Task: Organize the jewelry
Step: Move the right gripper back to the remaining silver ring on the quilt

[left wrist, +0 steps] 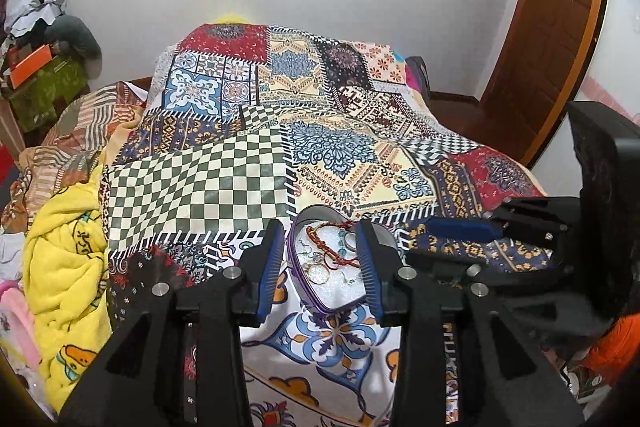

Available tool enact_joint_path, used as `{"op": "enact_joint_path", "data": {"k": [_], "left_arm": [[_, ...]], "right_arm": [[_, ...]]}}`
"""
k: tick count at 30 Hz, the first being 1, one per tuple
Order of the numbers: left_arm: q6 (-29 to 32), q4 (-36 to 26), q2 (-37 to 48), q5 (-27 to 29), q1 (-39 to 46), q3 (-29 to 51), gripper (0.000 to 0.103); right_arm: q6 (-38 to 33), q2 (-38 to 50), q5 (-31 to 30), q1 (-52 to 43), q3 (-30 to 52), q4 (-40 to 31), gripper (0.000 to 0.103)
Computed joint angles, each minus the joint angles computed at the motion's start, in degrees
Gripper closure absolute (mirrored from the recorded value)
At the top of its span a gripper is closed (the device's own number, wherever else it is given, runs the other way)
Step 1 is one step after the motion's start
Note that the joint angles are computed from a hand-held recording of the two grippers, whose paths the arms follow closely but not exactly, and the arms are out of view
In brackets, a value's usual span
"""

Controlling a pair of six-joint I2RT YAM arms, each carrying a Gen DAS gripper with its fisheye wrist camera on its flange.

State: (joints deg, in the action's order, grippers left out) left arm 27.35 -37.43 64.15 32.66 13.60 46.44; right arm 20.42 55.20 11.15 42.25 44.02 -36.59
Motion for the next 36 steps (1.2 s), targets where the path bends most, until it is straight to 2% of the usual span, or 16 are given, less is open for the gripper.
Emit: {"op": "enact_joint_path", "data": {"k": [6,11,16,24,30,33,36], "left_arm": [[-0.99,-2.13,-4.0,-1.44,-2.18,-1.98,0.067],[-3.48,-1.89,-6.53,-3.99,-7.95,-5.33,0.067],[-8.95,0.88,-6.6,-7.48,-16.72,-8.88,0.067],[-16.69,9.23,0.82,-13.52,-30.17,-12.31,0.067],[-18.88,14.35,8.7,-14.39,-34.33,-11.56,0.067],[-19.13,16.22,11.57,-15.36,-35.79,-11.25,0.075],[-19.69,18.11,14.33,-15.54,-36.39,-10.88,0.077]], "right_arm": [[-0.34,-6.97,0.75,-3.62,-1.05,-5.53,0.075],[-1.08,-11.56,0.28,-6.72,-2.92,-9.23,0.075],[-2.89,-15.15,-1.51,-11.01,-5.08,-12.01,0.075],[-9.14,-19.99,-8.36,-21.83,-8.8,-14.9,0.075],[-12.19,-19.91,-11.58,-26.21,-11.14,-14.71,0.075],[-13.42,-20.1,-13.02,-27.81,-11.93,-14.33,0.075],[-14.14,-20.14,-14.15,-28.91,-12.42,-14.16,0.075]]}}
